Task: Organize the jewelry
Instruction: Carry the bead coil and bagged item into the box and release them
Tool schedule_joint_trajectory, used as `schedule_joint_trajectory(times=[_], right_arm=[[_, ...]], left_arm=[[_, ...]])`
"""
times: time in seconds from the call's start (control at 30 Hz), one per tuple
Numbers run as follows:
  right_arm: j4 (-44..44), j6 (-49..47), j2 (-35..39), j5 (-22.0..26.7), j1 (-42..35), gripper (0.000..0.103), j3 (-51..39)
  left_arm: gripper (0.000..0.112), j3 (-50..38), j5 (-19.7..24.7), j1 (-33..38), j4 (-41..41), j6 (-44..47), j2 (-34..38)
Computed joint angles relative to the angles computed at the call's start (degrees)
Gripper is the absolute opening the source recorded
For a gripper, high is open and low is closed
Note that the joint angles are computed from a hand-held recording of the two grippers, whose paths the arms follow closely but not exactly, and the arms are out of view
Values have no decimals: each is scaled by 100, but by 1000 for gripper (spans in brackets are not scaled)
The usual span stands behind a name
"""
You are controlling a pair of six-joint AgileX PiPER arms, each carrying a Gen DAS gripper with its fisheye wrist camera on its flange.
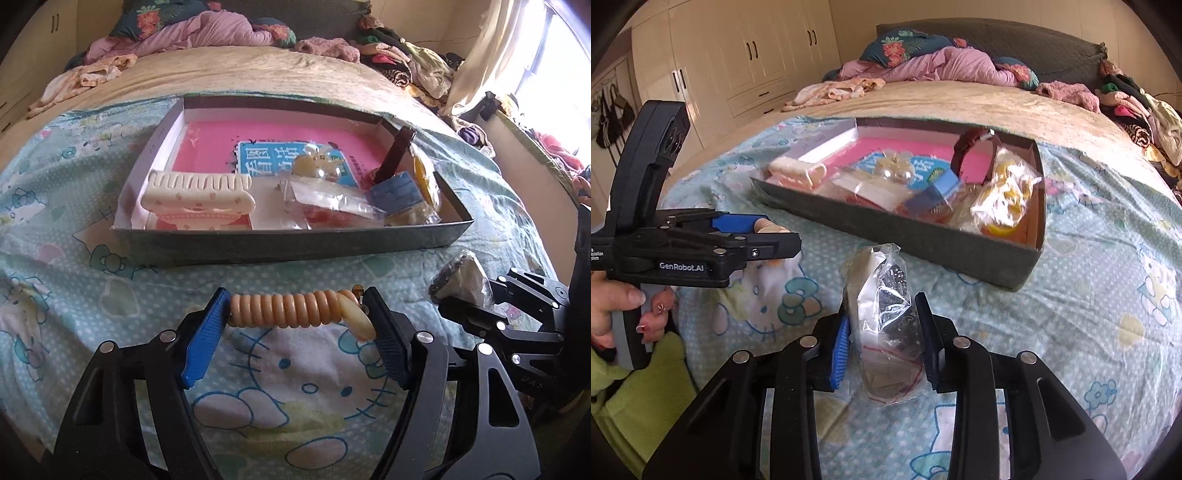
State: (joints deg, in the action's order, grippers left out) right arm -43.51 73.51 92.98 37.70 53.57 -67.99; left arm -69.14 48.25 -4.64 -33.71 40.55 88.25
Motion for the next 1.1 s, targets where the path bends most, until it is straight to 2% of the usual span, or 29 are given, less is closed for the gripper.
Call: schedule_joint_trajectory(times=[0.2,0.53,0.83,1.1], right_arm=[[-125,-149,-30,165,5,31,-372],[149,-1020,408,299,-245,31,-1456],[514,-1679,918,240,-552,31,-2281],[784,-1846,1124,116,-833,31,-2431]], left_arm=[[66,-485,149,225,-125,38,-4],[66,-1382,262,364,-3,-164,403],[66,-1968,336,372,160,-380,864],[66,-2385,420,213,335,-588,1228]])
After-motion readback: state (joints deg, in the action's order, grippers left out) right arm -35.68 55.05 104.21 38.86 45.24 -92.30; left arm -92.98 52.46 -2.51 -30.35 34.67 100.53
